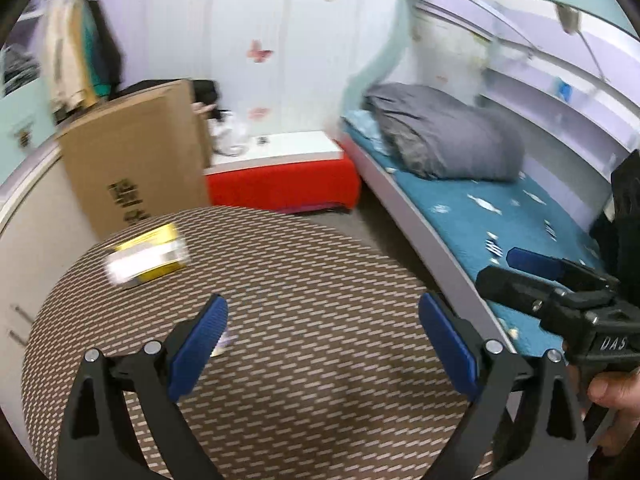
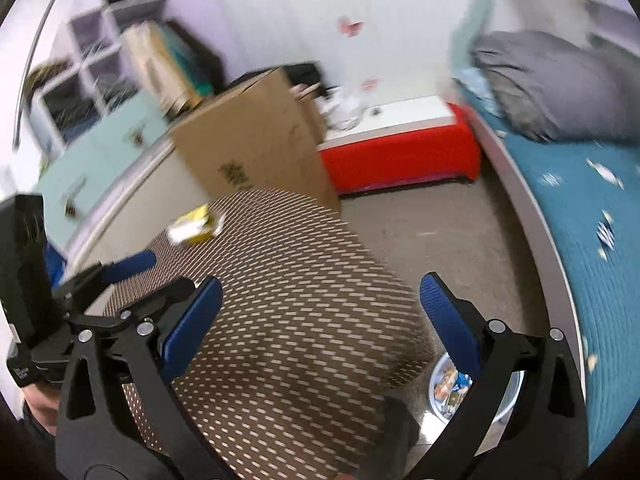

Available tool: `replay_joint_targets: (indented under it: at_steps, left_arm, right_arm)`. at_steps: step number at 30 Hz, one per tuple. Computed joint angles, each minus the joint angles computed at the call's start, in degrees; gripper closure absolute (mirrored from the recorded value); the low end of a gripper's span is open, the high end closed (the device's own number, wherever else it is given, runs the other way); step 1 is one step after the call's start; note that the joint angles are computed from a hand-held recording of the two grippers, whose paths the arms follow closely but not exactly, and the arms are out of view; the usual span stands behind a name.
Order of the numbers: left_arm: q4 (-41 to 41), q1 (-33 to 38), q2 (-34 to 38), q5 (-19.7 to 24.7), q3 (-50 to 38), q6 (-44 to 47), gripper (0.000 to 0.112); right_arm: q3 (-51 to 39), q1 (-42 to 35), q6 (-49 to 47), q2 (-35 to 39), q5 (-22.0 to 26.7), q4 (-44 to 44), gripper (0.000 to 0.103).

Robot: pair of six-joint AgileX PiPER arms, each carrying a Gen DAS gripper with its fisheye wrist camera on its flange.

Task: Collect trash
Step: 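Grasp the tag with purple ring with the right tool while the left tool grasps the yellow-white box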

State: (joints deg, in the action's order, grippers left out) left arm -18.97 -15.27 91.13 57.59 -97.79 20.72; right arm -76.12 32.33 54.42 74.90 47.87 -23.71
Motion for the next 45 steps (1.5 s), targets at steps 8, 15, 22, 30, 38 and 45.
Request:
replay_joint_targets:
  at_steps: [8, 15, 22, 30, 38, 45]
  left_arm:
    - [-4.79, 15.36, 1.83, -0.75, 1.46, 7.04, 0.018]
    - [-6.38, 23.90, 5.99, -0.80, 0.02, 9.40, 0.018]
    - [-7.83, 28.08, 9.53, 0.08, -3.05, 11.18, 0.018]
    - [-8.51, 27.61, 12.36, 1.84, -6.41, 10.16, 0.018]
    - [-7.83, 26.35, 13.17, 1.64, -7.86, 9.03, 0.018]
    - [-5.75, 22.83, 18.54, 3.70, -15.39, 6.34, 0.018]
  right_arm:
    - [-17.54, 4.60, -6.84, 19.38, 1.61, 3.62, 0.007]
    - [-34.92, 6.24, -15.41, 34.51, 8.96, 8.34, 0.036]
    - [-50.80, 7.49, -19.90, 46.33, 17.35, 8.01, 0.066]
    - [-57.43, 9.47, -22.57, 50.82, 21.23, 5.31, 0.081]
    - [-51.24, 9.60, -20.35, 47.58, 16.24, 5.81, 0.081]
    - [-40.61, 8.36, -17.36, 38.83, 10.25, 5.05, 0.081]
